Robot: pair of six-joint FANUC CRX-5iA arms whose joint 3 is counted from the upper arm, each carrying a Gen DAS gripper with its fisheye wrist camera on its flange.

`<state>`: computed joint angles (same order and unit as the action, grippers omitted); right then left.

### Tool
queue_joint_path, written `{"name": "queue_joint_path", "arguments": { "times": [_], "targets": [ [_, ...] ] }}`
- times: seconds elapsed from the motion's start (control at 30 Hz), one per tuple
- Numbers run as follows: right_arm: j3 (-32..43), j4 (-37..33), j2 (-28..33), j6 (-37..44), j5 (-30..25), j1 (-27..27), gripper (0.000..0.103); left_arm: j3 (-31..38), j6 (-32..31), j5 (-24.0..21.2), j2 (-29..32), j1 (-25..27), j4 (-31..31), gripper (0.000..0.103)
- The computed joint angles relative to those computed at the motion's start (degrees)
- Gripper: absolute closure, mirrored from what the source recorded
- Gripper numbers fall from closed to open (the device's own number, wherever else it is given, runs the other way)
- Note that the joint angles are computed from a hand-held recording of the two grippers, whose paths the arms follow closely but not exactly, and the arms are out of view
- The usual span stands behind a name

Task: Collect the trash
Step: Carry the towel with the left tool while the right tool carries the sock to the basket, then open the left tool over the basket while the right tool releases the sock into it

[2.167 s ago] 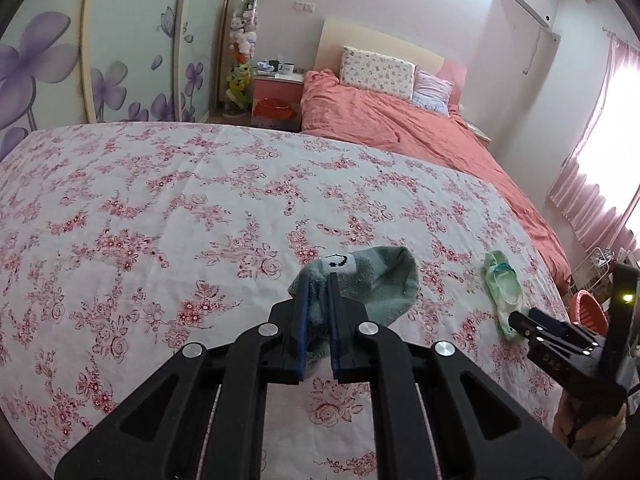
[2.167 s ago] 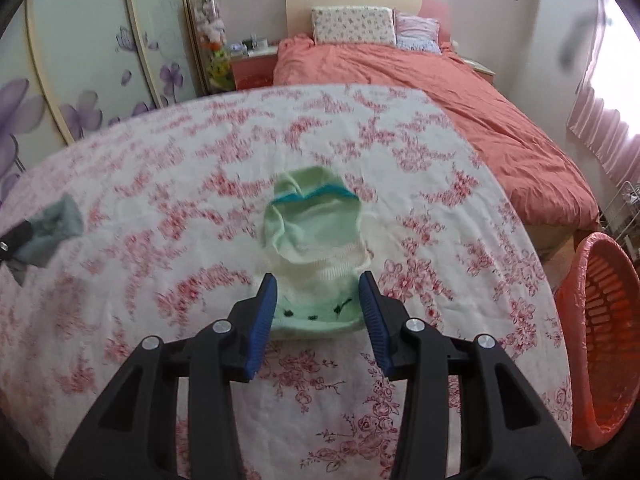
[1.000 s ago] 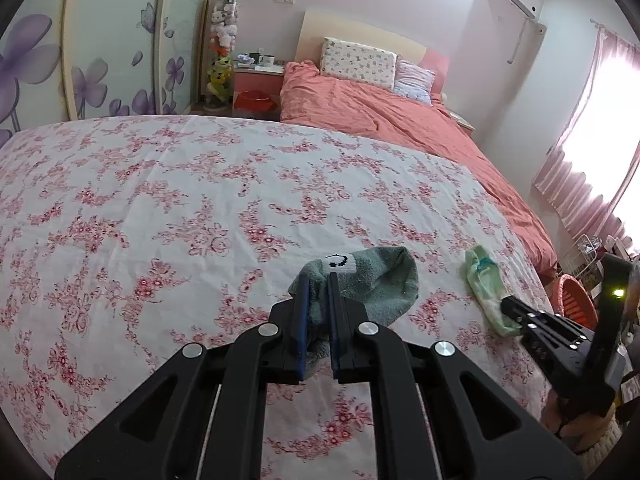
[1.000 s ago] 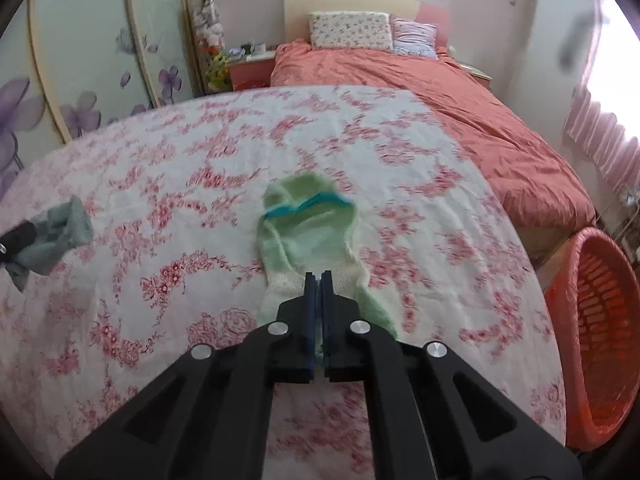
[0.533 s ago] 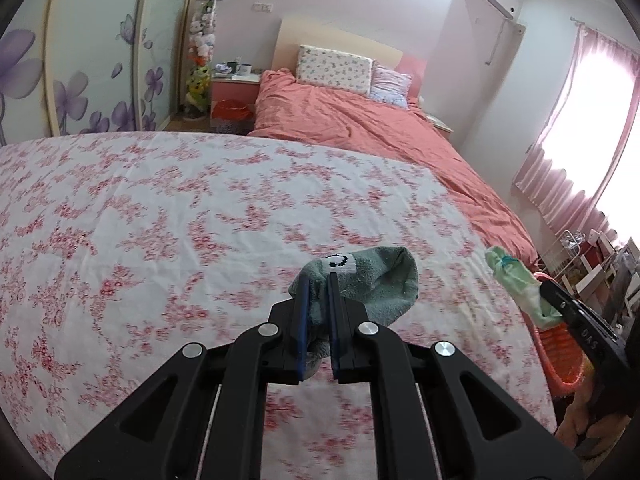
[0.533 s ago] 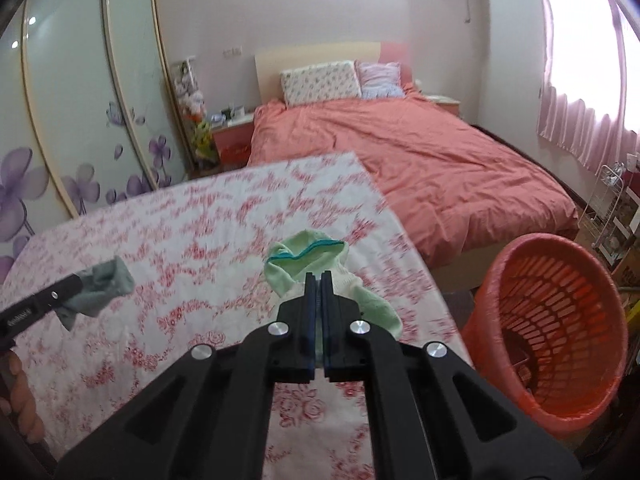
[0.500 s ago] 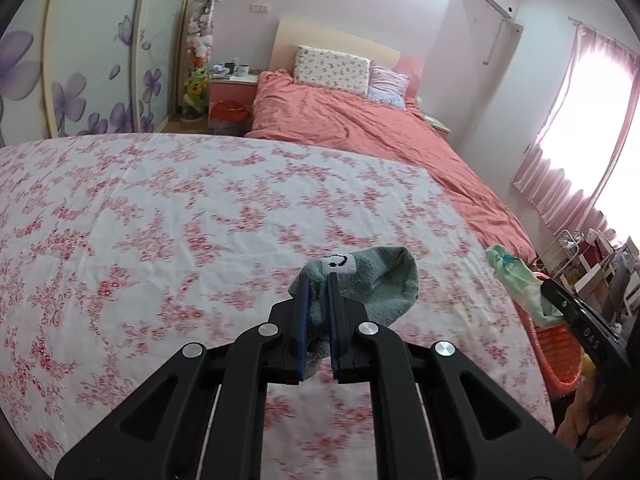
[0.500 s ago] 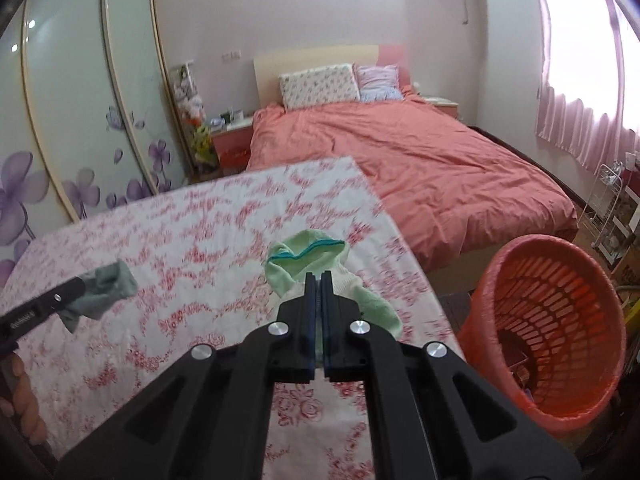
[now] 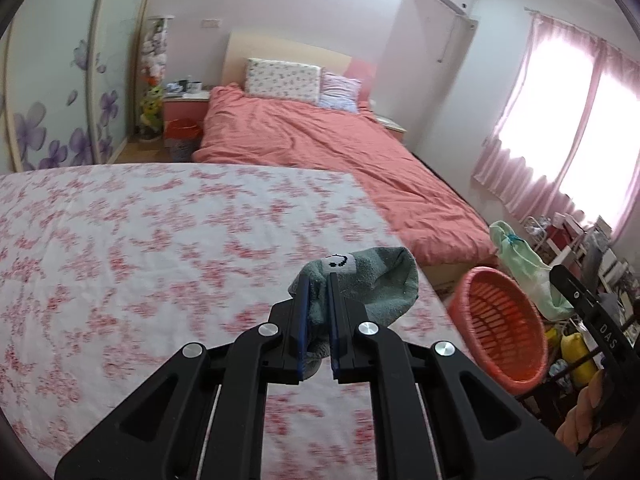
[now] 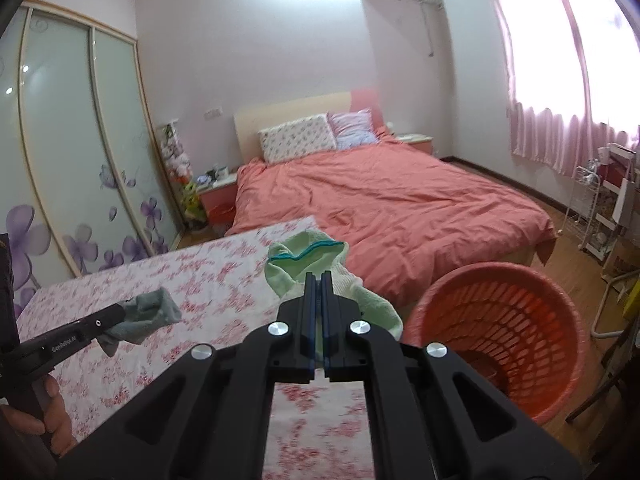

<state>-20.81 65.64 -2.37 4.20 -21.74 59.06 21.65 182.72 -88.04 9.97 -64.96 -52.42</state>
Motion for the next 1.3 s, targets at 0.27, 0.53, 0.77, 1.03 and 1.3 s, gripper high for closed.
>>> {"name": "queue_joint_path", "arguments": {
  "times": [0.27,0.53,0.77,1.03,1.3],
  "targets": [
    [-5.5,9.2,-4.8,-9.3,0.1,-5.0,0.1,7.3,-4.4,5.5,5.9,1.2,0.8,0.095],
    [-9.6,11.8,-7.8,-13.6,2.4,-11.5,0.1,15.5,-10.1,11.8,12.9,3.4,4.2,0.095],
    [-11.9,17.2,-8.6,-19.7,7.0,-18.4,0.1,23.1,-15.7,16.0,19.6,5.5,8.6,0.095],
    [-12.4,25.3,-7.0,-28.5,14.0,-26.9,0.099,33.1,-21.9,16.4,27.5,7.8,13.3,0.095],
    [-11.3,12.4,-4.0,-19.0,13.9,-26.1,0.074,41.6,-26.6,11.4,34.5,9.3,17.5,0.065]
  ]
}}
